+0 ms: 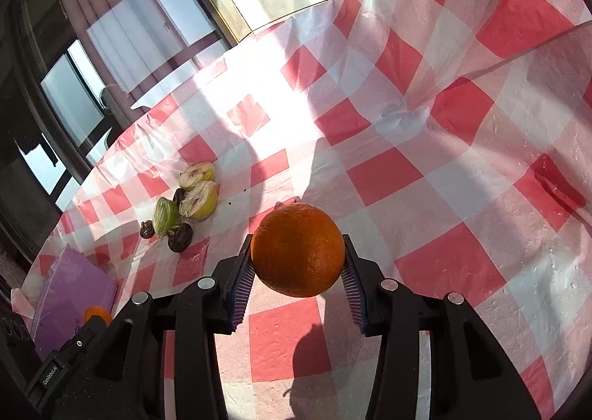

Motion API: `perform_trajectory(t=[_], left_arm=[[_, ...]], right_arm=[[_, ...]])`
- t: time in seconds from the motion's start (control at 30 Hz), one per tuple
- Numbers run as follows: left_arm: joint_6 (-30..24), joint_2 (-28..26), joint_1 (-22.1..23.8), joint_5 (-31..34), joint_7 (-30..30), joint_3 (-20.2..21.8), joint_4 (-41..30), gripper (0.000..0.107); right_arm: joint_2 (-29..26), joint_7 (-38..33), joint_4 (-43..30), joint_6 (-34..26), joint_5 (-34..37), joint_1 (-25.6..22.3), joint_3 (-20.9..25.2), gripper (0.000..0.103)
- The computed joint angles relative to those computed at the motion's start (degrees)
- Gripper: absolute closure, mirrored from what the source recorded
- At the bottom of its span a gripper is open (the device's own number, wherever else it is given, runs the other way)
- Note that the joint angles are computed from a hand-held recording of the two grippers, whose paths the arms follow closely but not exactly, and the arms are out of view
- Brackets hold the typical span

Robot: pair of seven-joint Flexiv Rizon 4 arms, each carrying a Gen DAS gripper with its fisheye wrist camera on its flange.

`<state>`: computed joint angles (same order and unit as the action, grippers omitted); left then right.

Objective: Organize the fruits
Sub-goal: 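Carry both held oranges over the white box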

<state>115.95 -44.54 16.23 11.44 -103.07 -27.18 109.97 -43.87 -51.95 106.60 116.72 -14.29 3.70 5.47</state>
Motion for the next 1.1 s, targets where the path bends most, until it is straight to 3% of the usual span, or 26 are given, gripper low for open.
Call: perform_trajectory(t=[0.07,0.17,0.23,0.33,0.47,0.63,0.9,1.0,1.1], left_arm=[[4.19,2.65,-0.21,1.39,-0.58,1.29,4.34,0.066],[11.32,7.55,-4.0,2.13,-0.84,7.52,10.17,0.066],[14.35,10.11,-4.33,3.81,-1.91,9.72,13.1,0.065],[19.42,13.73,-8.32,1.65,-1.19,16.09,17.41,0.065],[24.57,17.39,-10.38,-0.6,-1.02,21.19,22.38,0.065],[28.73,20.72,-9.76,-1.66,-1.34,24.71,26.53,0.065],[28.5,23.01,-5.45,-3.95,-2.76,28.4,30.3,0.065],[24.98,23.82,-4.14,-5.19,-1.4,29.45,30.08,0.065],[19.08,24.82,0.21,-2.36,-3.43,28.59,28.87,0.065]], right_arm=[[1.43,0.08,3.85,3.74,1.66,0.72,1.08,0.058],[2.48,-0.61,8.46,9.53,1.86,2.73,2.43,0.058],[3.2,-1.43,9.82,10.23,1.27,4.98,2.27,0.058],[4.11,-1.98,10.52,10.62,0.02,6.92,2.85,0.058],[6.11,-3.78,11.73,12.04,-0.04,10.67,2.79,0.058],[9.18,-9.65,13.84,15.68,3.01,17.66,2.24,0.058],[12.26,-22.17,12.87,15.03,8.58,28.77,1.31,0.058],[11.63,-23.6,10.69,12.04,8.8,30.18,1.6,0.058],[10.98,-24.81,8.32,7.59,8.91,32.05,0.86,0.058]])
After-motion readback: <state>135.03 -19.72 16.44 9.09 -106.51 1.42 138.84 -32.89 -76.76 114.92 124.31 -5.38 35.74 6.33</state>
